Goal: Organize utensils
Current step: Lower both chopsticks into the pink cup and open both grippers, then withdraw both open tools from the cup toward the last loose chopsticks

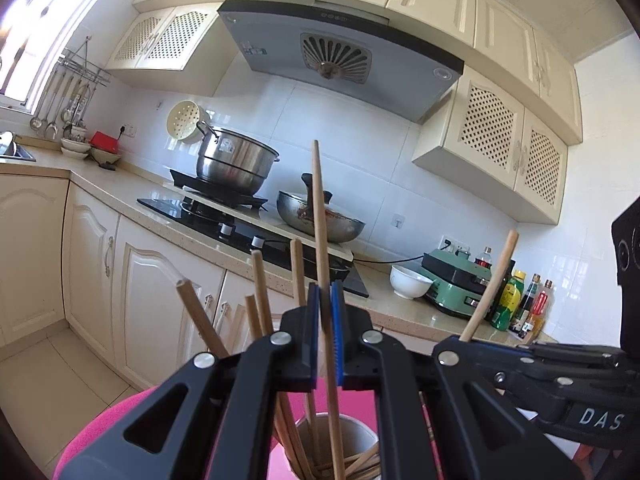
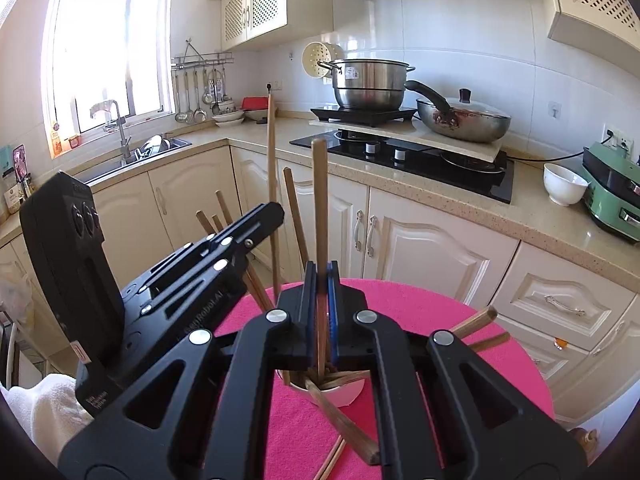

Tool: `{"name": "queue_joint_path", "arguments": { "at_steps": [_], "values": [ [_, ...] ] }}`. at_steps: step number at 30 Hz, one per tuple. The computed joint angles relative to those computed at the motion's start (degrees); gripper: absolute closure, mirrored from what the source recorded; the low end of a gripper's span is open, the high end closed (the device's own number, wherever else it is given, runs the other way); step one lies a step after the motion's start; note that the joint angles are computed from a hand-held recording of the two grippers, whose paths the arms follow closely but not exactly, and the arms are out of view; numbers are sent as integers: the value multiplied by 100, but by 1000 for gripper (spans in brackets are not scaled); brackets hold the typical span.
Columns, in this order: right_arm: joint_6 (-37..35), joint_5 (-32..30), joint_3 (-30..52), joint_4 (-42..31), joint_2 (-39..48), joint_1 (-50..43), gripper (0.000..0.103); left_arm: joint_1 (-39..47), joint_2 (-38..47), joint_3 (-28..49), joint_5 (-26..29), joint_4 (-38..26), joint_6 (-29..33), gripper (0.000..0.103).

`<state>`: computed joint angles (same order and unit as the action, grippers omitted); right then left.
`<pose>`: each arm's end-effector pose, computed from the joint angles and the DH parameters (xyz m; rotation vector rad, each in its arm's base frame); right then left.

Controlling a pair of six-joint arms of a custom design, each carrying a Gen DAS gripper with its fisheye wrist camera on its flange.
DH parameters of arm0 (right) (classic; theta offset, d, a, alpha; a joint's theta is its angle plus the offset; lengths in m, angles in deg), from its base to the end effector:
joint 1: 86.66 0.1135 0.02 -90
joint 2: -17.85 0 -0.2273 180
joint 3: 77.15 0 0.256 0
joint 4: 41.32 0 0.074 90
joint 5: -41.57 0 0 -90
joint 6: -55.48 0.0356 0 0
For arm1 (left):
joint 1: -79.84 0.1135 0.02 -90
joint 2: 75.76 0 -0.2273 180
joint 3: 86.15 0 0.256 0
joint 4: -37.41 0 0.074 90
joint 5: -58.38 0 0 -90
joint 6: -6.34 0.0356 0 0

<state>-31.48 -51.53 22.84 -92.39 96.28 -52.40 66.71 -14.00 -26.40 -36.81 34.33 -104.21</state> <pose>0.2533 0.1749 0.3763 -0.6017 2.0295 0.4489 0.2708 -0.0599 0.2951 -0.1773 1.6631 -0.3704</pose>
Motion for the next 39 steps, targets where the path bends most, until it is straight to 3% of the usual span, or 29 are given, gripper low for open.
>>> {"name": "queue_joint_path", "arguments": {
  "at_steps": [12,21,28,35,37,38,39],
  "values": [
    [-24,-331,210,98,225,-364,98,42,454,264,-40,411,-195,97],
    [101,-432,270,404,330,-591,97,-236,763,167,-396,466,68,97],
    [38,-642,570,11,581,-630,97,-333,657,141,-309,-275,29,97],
    [-80,-594,514,-266,665,-541,97,-498,512,117,-580,-828,-121,96],
    [-116,-543,485,-311,672,-498,97,-519,502,147,-596,-971,-172,93],
    [-111,-518,449,-321,660,-484,97,-518,478,156,-592,-1037,-217,81],
    [-84,-498,395,-315,634,-473,97,-537,458,176,-651,-1106,-250,76]
  ]
}}
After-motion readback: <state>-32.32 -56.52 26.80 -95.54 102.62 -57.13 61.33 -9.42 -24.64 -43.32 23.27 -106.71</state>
